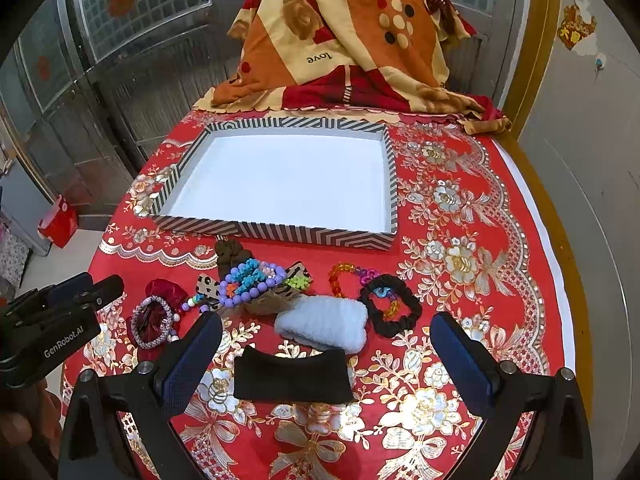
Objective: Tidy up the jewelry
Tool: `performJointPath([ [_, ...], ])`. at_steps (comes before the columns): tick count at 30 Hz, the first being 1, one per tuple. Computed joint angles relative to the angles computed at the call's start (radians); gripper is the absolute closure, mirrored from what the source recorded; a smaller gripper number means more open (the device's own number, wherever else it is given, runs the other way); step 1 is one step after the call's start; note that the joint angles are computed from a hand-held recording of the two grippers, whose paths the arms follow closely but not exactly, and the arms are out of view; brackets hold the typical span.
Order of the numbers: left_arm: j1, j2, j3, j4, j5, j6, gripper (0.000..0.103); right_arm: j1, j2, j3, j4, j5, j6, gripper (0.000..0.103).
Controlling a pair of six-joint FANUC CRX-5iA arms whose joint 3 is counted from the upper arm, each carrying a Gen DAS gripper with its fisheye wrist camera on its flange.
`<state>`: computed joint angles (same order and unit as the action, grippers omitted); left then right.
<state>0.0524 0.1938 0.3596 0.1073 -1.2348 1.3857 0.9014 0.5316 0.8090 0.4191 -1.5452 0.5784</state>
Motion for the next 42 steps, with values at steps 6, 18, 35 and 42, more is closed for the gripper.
performJointPath([
  [6, 0.0, 0.005, 0.001, 0.002, -0.006, -0.001, 0.056, -0.001, 0.007, 0.013, -0.009, -0.008, 0.004, 0.0],
  [18, -0.001, 0.006, -0.003, 0.003, -0.008, -0.002, 0.056, -0.003, 0.018, 0.027, -0.019, -0.016, 0.012, 0.0],
  [35, -0.004, 0.012, -0.002, 0.007, -0.016, -0.006, 0.056, -0.004, 0.012, 0.01, -0.028, -0.003, 0.003, 0.0],
  [42, -0.003, 0.012, -0.005, 0.009, -0.017, -0.007, 0.056, -0.008, 0.004, -0.002, -0.038, 0.007, -0.004, 0.0],
])
